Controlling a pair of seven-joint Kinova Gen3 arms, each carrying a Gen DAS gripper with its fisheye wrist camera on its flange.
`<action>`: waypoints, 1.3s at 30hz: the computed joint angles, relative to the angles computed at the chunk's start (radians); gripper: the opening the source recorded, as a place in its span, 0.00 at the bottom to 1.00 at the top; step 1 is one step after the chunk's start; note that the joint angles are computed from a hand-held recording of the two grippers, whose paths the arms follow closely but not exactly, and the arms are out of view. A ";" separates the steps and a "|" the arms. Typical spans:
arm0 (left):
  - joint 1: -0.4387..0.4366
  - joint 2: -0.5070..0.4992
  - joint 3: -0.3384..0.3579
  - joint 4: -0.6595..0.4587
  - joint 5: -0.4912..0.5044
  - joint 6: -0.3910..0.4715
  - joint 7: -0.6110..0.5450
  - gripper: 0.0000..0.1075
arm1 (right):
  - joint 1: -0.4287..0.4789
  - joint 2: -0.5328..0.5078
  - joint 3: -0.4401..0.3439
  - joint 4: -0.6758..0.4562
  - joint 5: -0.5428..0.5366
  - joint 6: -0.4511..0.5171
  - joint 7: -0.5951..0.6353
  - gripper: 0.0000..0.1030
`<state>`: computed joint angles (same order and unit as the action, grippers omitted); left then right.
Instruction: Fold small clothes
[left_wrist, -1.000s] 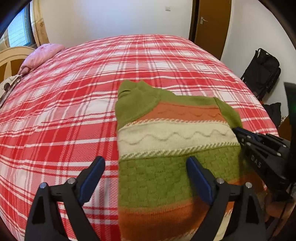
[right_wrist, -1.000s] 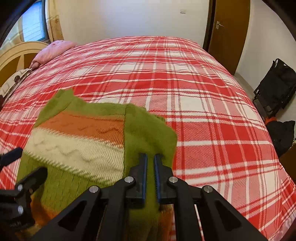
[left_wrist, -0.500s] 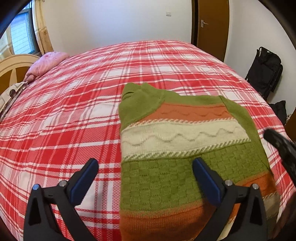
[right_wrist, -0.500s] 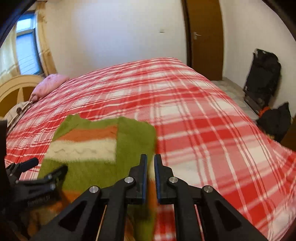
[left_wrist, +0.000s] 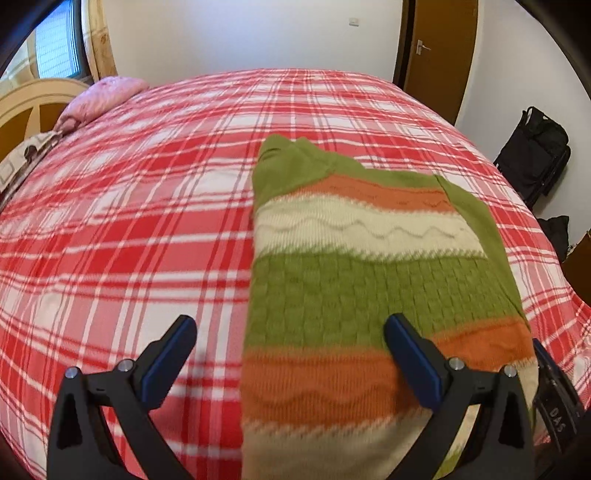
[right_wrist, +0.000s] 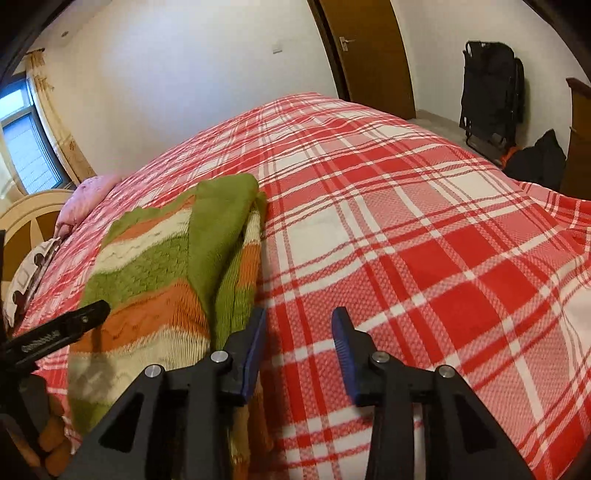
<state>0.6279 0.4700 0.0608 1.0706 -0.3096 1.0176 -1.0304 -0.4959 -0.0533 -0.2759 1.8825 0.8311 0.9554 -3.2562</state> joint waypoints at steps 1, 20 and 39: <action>-0.002 -0.008 0.002 0.011 0.006 0.001 0.003 0.96 | -0.006 0.004 -0.009 0.003 0.015 0.011 -0.013 0.38; -0.051 -0.232 0.074 0.363 -0.005 -0.122 -0.023 0.96 | -0.057 -0.057 -0.071 0.102 0.087 0.038 -0.178 0.39; -0.198 -0.226 0.109 0.300 0.193 -0.228 -0.158 0.96 | -0.023 -0.230 0.090 0.141 -0.027 -0.305 -0.083 0.74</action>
